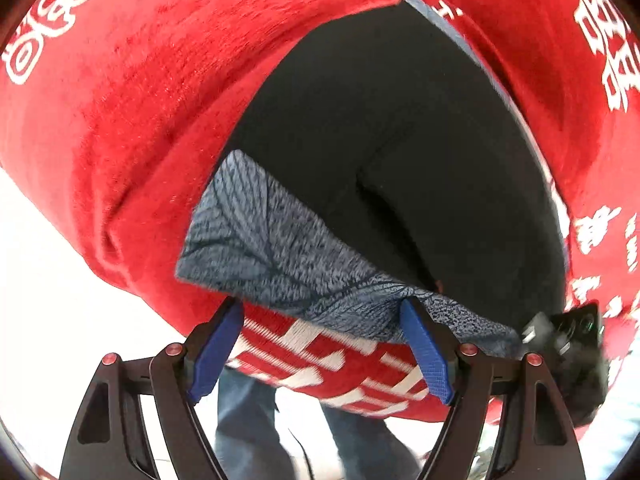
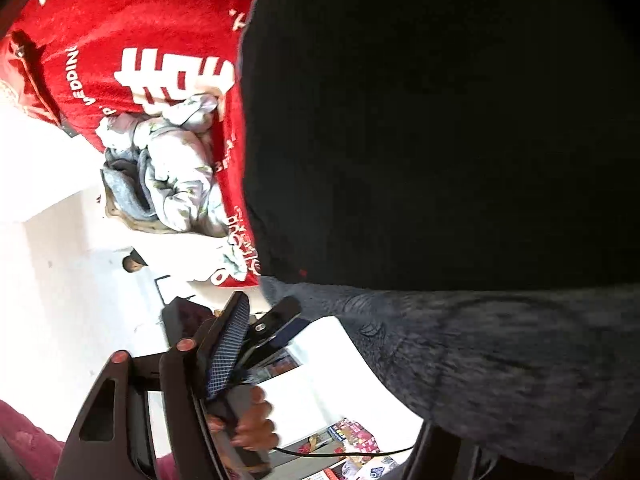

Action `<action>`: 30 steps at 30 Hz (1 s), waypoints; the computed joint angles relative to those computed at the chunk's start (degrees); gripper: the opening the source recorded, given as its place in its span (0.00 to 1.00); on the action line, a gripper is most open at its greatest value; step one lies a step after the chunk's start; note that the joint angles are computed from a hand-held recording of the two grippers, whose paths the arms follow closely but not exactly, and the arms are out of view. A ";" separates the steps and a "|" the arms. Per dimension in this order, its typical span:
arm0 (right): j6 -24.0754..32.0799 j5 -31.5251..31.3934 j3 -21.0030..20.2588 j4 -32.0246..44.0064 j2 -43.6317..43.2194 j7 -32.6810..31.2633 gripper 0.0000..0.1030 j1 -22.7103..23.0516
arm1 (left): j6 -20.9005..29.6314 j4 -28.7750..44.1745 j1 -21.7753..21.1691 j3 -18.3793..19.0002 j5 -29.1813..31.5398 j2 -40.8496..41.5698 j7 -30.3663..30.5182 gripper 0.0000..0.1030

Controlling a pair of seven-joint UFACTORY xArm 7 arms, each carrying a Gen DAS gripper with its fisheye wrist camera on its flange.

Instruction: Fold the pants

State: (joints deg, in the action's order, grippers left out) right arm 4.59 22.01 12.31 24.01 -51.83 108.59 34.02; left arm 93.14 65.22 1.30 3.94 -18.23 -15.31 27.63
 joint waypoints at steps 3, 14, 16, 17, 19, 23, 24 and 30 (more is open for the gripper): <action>1.40 -0.55 -1.81 1.54 0.72 -1.71 0.10 1.01 | 0.41 1.42 0.38 0.84 -5.03 1.83 -2.33 0.78; 29.31 1.43 3.03 2.25 -15.64 3.54 0.39 -2.10 | -1.65 2.49 -0.80 -0.69 -2.11 2.47 -0.44 0.39; 38.56 0.94 6.68 2.13 -23.90 10.57 0.39 -5.40 | -1.59 3.60 -1.05 -1.04 -1.40 2.98 0.01 0.39; 41.82 0.83 8.10 2.20 -27.15 13.58 0.39 -6.70 | -1.61 3.74 -1.13 -1.16 -1.04 2.89 0.32 0.39; 47.35 0.42 10.76 2.79 -32.67 19.65 0.39 -9.93 | -1.56 3.81 -1.29 -1.40 -0.42 2.62 0.37 0.39; 50.07 1.08 15.08 2.30 -39.31 29.77 0.07 -16.77 | -0.79 5.28 -2.72 -2.92 -0.98 2.55 -2.35 0.19; 50.26 -0.31 14.06 2.88 -38.62 29.26 0.07 -17.44 | -0.45 6.17 -3.06 -2.99 -1.15 2.52 -2.49 0.19; 52.47 -9.42 -0.86 10.75 -28.95 5.48 0.07 -16.91 | 0.35 17.43 -4.98 -3.49 -6.14 6.50 -4.38 0.19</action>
